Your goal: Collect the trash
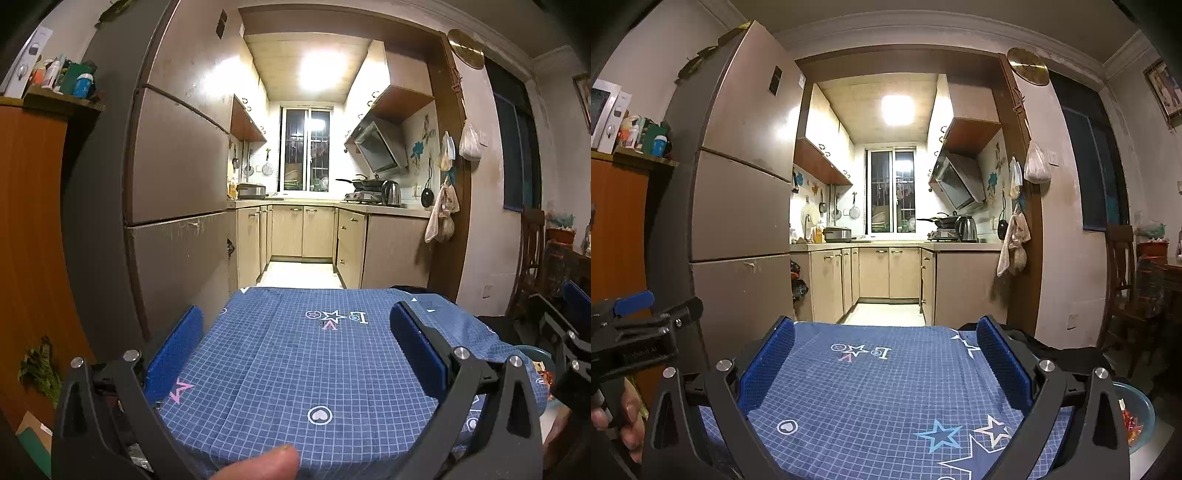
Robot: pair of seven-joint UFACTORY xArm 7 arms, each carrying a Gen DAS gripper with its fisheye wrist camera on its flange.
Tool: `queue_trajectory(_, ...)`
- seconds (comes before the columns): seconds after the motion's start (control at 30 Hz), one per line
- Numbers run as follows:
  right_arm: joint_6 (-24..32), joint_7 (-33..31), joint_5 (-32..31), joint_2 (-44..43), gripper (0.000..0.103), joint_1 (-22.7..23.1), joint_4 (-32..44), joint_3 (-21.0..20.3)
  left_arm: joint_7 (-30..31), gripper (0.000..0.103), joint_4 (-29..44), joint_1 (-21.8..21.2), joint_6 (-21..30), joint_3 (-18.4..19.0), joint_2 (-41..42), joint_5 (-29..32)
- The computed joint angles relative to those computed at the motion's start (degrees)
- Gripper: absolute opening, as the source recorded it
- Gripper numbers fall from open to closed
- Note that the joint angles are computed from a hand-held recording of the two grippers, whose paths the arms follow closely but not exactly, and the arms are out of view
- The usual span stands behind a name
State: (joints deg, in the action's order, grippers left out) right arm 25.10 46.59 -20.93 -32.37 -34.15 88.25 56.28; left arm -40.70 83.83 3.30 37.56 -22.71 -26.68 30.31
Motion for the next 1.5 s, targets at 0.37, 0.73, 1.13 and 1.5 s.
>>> queue_trajectory(0.37,2.38,-0.39,-0.64,1.25,0.098,4.93,-0.41,-2.14,0.63,0.098,0.01,-0.68,1.94,-0.12,-0.63,-0.68)
queue_trajectory(0.73,2.69,1.43,-3.05,0.65,0.098,7.99,-2.23,-4.42,1.34,0.098,-0.43,-0.83,1.36,-0.05,-0.88,-0.76)
queue_trajectory(1.13,1.93,2.62,-4.70,0.88,0.098,8.94,-2.66,-5.09,1.65,0.098,-2.44,-0.28,-0.73,0.35,-2.13,-1.76)
queue_trajectory(1.5,3.13,2.68,-5.82,2.12,0.098,10.06,-1.98,-5.22,3.47,0.098,-0.99,-0.57,1.40,0.17,-0.90,-3.00)
